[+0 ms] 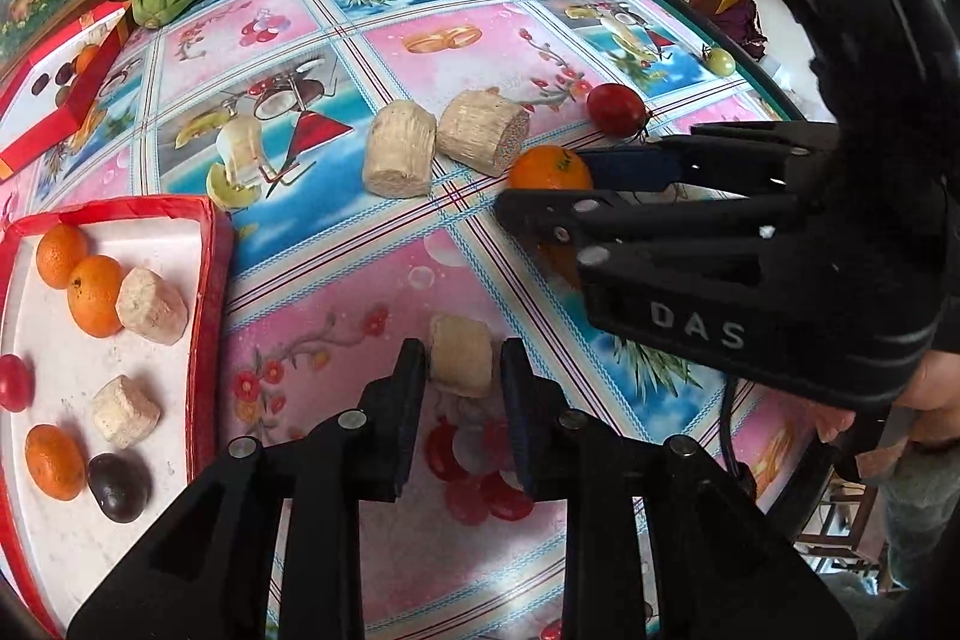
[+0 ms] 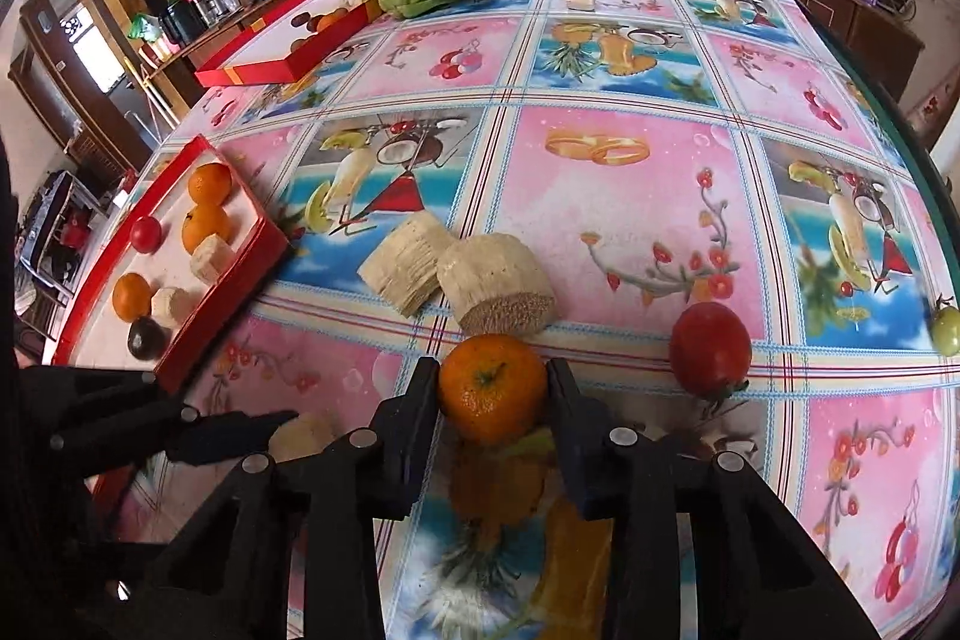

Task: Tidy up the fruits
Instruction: 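Grasp a cream chunk with the left tool while the right tool grasps an orange, then carry the cream chunk and orange over the white tray with both tools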

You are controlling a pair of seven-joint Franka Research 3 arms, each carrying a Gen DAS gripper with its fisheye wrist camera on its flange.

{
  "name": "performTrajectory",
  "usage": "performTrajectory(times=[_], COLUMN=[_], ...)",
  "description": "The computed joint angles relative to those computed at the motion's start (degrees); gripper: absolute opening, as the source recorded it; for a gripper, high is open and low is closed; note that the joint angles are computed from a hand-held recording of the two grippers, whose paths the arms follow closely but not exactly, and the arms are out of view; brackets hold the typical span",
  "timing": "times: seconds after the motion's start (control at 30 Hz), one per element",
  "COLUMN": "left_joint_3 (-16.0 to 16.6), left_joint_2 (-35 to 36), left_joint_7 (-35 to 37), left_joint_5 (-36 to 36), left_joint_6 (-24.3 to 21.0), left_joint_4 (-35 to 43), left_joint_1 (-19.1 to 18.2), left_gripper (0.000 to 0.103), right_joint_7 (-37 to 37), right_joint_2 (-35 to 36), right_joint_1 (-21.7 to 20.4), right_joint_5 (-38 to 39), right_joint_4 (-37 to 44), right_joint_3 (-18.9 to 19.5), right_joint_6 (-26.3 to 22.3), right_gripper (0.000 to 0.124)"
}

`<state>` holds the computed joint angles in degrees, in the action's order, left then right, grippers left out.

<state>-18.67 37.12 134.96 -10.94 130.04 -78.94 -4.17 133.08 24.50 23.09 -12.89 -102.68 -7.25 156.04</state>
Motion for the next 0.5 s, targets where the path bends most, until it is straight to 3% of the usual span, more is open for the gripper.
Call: performTrajectory(times=[0.13,0.5], left_joint_3=[0.4,0.5], left_joint_2=[-1.5,-2.7], left_joint_7=[-1.1,-7.5], left_joint_5=[0.7,1.2], left_joint_6=[3.8,3.7], left_joint_4=[-2.9,-4.1], left_joint_1=[-0.4,-1.7], left_gripper=[0.016,0.016], right_joint_7=[0.5,-0.3], right_joint_2=[-2.6,-7.1], right_joint_1=[0.1,-0.5], right_joint_5=[-0.8,0.1], right_joint_4=[-4.4,-12.7], right_joint_3=[-0.1,-0.4], right_joint_6=[2.7,11.5], right_gripper=[0.037,0.037])
